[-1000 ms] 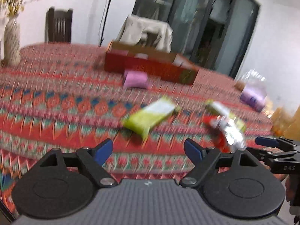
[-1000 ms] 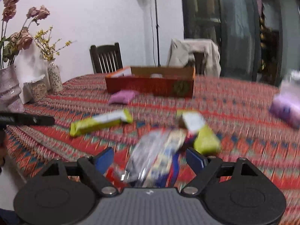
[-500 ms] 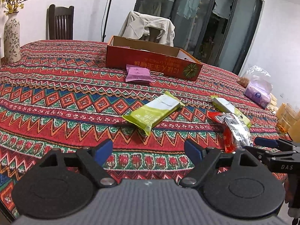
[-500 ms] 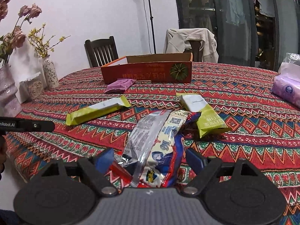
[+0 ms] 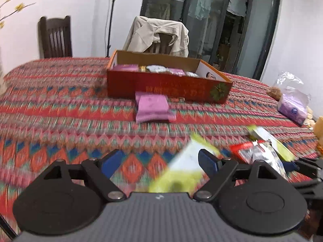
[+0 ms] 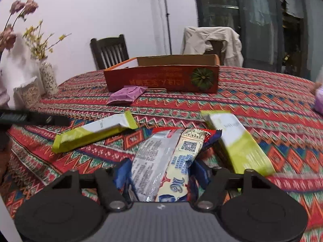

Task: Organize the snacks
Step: 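Grasp the pink packet with left gripper while right grasps silver wrapped bars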

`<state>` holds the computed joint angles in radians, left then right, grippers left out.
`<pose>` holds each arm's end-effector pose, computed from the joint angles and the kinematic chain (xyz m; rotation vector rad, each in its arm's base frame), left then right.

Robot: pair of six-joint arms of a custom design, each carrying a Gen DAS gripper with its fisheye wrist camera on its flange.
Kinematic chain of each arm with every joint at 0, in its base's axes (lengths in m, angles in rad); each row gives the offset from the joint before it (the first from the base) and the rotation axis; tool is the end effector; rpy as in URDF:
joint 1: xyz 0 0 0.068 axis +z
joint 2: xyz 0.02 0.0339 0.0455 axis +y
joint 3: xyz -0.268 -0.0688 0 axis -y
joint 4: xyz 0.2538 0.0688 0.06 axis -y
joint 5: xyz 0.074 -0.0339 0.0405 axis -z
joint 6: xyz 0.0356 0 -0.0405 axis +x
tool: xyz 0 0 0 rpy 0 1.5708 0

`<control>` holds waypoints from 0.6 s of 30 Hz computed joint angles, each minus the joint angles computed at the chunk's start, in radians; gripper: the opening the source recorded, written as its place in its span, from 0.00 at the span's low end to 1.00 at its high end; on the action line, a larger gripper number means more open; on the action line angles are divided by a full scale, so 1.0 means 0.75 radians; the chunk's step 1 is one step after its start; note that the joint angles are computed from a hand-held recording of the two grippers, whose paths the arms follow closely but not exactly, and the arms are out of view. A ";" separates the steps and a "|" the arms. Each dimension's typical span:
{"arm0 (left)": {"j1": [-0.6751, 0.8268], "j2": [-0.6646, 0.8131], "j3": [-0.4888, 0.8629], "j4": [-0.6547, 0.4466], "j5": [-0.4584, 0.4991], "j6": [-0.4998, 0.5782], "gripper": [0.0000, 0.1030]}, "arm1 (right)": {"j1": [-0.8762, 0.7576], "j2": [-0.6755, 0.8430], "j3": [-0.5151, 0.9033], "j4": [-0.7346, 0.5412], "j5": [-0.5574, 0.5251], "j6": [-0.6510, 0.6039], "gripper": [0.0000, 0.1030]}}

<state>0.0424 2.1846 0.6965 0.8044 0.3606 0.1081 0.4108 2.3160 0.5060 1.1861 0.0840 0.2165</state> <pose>0.3385 0.0018 0.0168 0.2643 2.2064 -0.3233 0.2659 0.1126 -0.0143 -0.1665 2.1980 0.2602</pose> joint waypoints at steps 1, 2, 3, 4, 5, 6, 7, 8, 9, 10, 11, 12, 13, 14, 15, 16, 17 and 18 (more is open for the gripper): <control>-0.018 0.026 0.102 -0.081 -0.011 0.007 0.83 | -0.007 -0.003 0.028 -0.030 -0.007 -0.016 0.59; -0.033 0.054 0.191 -0.150 -0.027 0.008 0.83 | -0.018 -0.005 0.053 -0.052 -0.018 -0.028 0.58; -0.048 0.089 0.283 -0.216 -0.037 0.012 0.83 | -0.034 -0.006 0.083 -0.078 -0.036 -0.040 0.58; -0.065 0.133 0.399 -0.303 -0.046 0.019 0.83 | -0.047 -0.005 0.104 -0.094 -0.049 -0.047 0.57; -0.085 0.181 0.514 -0.388 -0.070 0.016 0.83 | -0.060 -0.001 0.127 -0.106 -0.060 -0.054 0.57; -0.101 0.234 0.622 -0.457 -0.083 0.016 0.83 | -0.073 0.004 0.148 -0.117 -0.067 -0.059 0.57; -0.116 0.289 0.732 -0.528 -0.092 0.017 0.83 | -0.081 0.009 0.164 -0.124 -0.071 -0.060 0.57; -0.124 0.342 0.826 -0.587 -0.097 0.015 0.83 | -0.092 0.016 0.182 -0.131 -0.082 -0.062 0.57; -0.135 0.398 0.929 -0.658 -0.108 0.011 0.83 | -0.100 0.024 0.199 -0.135 -0.091 -0.060 0.57; -0.147 0.442 1.005 -0.709 -0.132 -0.001 0.83 | -0.107 0.033 0.213 -0.137 -0.097 -0.056 0.57; -0.159 0.482 1.070 -0.744 -0.154 -0.007 0.83 | -0.118 0.040 0.224 -0.140 -0.105 -0.056 0.57; -0.168 0.514 1.115 -0.762 -0.166 -0.004 0.83 | -0.126 0.046 0.239 -0.149 -0.110 -0.056 0.57; -0.173 0.540 1.150 -0.775 -0.174 -0.002 0.83 | -0.131 0.050 0.249 -0.156 -0.112 -0.055 0.57; -0.178 0.554 1.154 -0.747 -0.185 0.002 0.82 | -0.137 0.055 0.262 -0.163 -0.117 -0.056 0.57; -0.181 0.562 1.161 -0.740 -0.201 0.015 0.80 | -0.144 0.061 0.274 -0.169 -0.121 -0.058 0.57; -0.184 0.560 1.150 -0.720 -0.220 0.026 0.68 | -0.149 0.066 0.284 -0.175 -0.121 -0.060 0.57; -0.183 0.554 1.141 -0.707 -0.223 0.032 0.62 | -0.155 0.073 0.295 -0.182 -0.122 -0.063 0.57; -0.177 0.546 1.132 -0.713 -0.208 0.036 0.61 | -0.160 0.079 0.304 -0.185 -0.124 -0.065 0.57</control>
